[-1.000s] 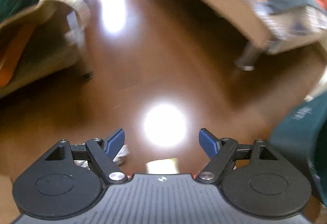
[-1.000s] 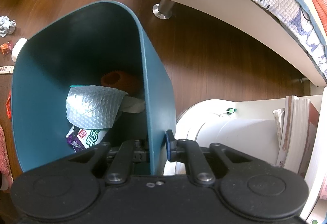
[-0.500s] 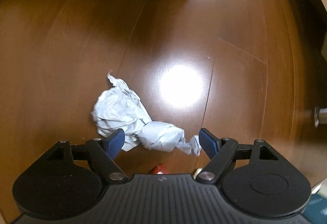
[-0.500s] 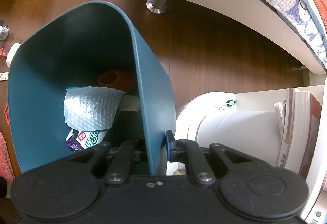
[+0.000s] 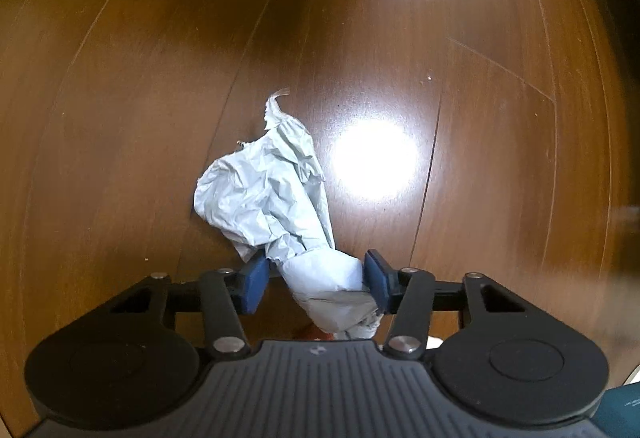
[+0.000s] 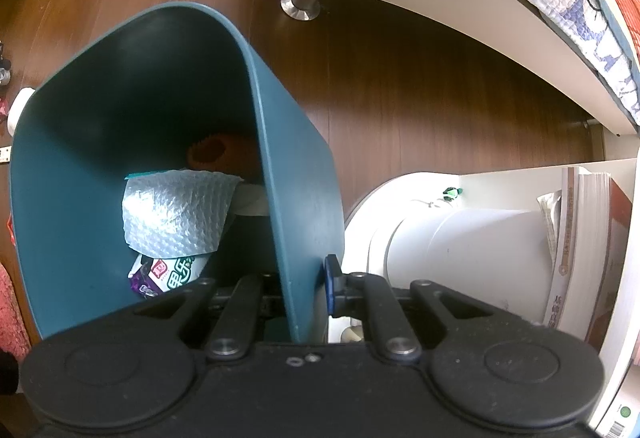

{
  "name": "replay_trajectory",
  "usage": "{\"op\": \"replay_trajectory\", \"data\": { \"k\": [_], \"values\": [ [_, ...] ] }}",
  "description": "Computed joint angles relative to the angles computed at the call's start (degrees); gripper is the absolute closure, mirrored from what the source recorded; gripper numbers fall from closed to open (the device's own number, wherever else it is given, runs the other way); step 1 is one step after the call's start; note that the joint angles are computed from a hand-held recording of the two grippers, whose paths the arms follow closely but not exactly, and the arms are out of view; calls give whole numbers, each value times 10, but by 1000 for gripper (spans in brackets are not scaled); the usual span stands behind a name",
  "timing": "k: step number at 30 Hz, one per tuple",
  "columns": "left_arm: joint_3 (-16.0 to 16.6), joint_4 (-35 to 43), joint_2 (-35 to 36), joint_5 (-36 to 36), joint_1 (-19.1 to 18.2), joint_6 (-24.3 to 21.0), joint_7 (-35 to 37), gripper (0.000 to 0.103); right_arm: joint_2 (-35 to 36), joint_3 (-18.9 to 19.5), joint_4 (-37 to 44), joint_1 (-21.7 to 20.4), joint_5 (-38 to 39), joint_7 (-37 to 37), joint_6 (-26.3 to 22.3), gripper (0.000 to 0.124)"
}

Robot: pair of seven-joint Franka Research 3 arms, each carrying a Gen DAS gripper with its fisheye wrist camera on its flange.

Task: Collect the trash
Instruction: 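Carry the crumpled paper into the wastebasket and open the left tool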

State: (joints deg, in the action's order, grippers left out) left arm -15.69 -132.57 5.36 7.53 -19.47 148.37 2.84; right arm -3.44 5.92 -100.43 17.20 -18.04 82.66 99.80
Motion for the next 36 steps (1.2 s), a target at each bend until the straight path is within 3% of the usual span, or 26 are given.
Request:
{"op": "replay_trajectory", "data": {
  "k": [7, 15, 20, 27, 31, 33, 36],
  "values": [
    [-6, 21, -17, 34, -14, -29, -2, 61, -8, 0, -14, -2, -2, -2, 14, 114],
    [-28, 120, -35, 75, -42, -110, 87, 61, 2, -4, -10, -7, -12, 12, 23, 118],
    [-39, 196, -20, 89, -65, -115, 149, 61, -8, -5, -27, -8, -16, -5, 30, 121],
    [-55, 353, 42, 113, -114, -106, 257, 61, -19, -2, -44, -11, -13, -21, 32, 121],
    [-59, 438, 84, 116, -143, -75, 300, 61, -24, -1, -48, -12, -7, -27, 34, 121],
    [-61, 496, 119, 115, -162, -90, 340, 61, -28, 1, -52, -12, -7, -29, 35, 121],
    [-57, 624, 204, 119, -207, -146, 405, 61, -24, 0, -42, -13, -6, -41, 33, 121]
  ]
}}
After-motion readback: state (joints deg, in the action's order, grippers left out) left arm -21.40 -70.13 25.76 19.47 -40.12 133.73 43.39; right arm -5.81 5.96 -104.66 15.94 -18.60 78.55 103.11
